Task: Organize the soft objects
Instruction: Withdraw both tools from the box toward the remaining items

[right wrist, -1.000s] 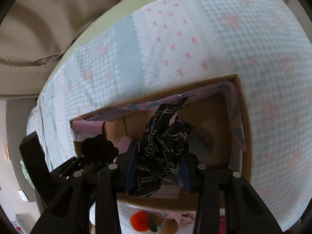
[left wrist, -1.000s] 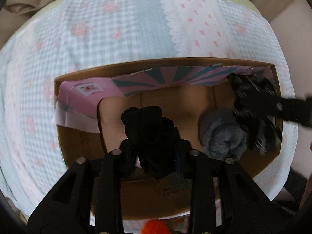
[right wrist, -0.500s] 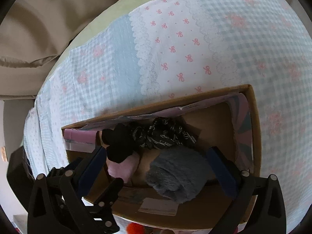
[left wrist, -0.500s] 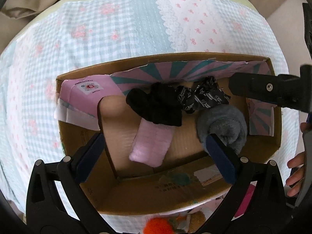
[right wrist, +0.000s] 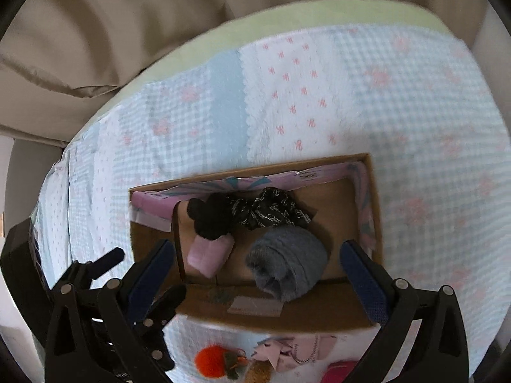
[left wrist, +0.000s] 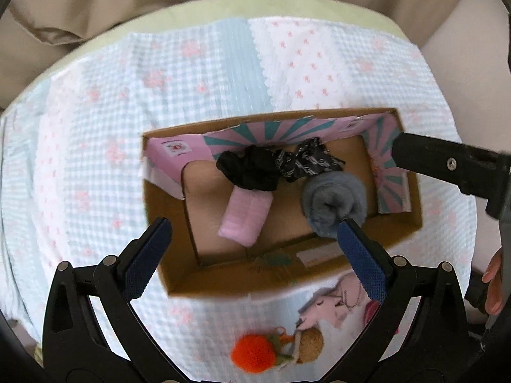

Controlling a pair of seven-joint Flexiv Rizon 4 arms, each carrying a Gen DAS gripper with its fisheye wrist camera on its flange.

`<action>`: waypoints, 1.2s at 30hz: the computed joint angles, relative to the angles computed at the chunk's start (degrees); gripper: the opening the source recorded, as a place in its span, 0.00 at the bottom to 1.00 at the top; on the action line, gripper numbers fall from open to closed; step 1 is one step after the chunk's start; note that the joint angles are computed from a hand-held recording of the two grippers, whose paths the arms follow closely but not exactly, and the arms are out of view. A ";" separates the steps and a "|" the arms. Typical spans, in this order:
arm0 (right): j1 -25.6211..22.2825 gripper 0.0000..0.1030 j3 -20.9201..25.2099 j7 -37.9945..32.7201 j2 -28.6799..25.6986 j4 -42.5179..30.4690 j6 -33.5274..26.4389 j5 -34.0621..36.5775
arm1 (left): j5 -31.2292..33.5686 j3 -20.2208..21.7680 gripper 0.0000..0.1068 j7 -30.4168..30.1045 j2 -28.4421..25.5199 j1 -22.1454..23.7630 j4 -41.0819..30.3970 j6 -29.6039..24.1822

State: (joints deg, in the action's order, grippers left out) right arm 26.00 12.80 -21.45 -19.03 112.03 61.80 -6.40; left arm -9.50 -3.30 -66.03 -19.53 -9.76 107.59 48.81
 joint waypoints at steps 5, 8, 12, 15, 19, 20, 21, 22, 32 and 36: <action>2.54 1.00 -0.85 3.07 6.49 1.91 -6.22 -7.99 | -1.23 0.36 0.96 1.08 7.20 0.23 4.31 1.26; 3.43 1.00 -0.24 5.98 10.83 3.33 -9.11 -13.23 | -3.22 0.76 0.96 2.30 12.32 0.53 7.53 1.59; 3.69 1.00 1.90 9.07 16.21 4.97 -12.33 -16.77 | -5.35 1.95 0.96 3.52 19.79 0.44 12.46 2.85; 3.76 1.00 3.86 12.33 20.39 6.71 -14.62 -18.97 | -6.61 3.19 0.96 4.30 25.60 0.28 16.22 3.45; 4.18 1.00 6.98 16.34 25.51 8.43 -18.50 -21.76 | -6.96 4.80 0.96 3.33 33.64 0.02 21.31 3.99; 4.41 1.00 7.88 17.43 26.67 8.71 -19.87 -22.52 | -7.32 5.28 0.96 3.29 35.60 -0.16 22.61 4.07; 4.69 1.00 8.75 18.41 27.77 8.89 -21.36 -23.00 | -7.62 5.73 0.96 3.19 37.55 -0.33 24.02 4.51; 5.09 1.00 9.83 19.68 28.92 9.04 -23.27 -23.66 | -7.70 6.16 0.96 2.98 39.82 -0.48 25.44 4.66; 9.54 1.00 16.34 26.40 35.40 12.77 -32.07 -27.00 | -6.31 7.88 0.96 -1.29 56.54 -1.14 36.50 4.02; 10.89 1.00 18.14 30.13 37.65 16.51 -30.40 -25.69 | -4.31 7.78 0.96 -3.32 61.30 -1.53 41.81 4.83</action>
State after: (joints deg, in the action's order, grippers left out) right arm 36.89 30.94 8.69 18.61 128.54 31.40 -32.10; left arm -13.81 4.48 -69.36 41.77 -11.29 149.40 53.64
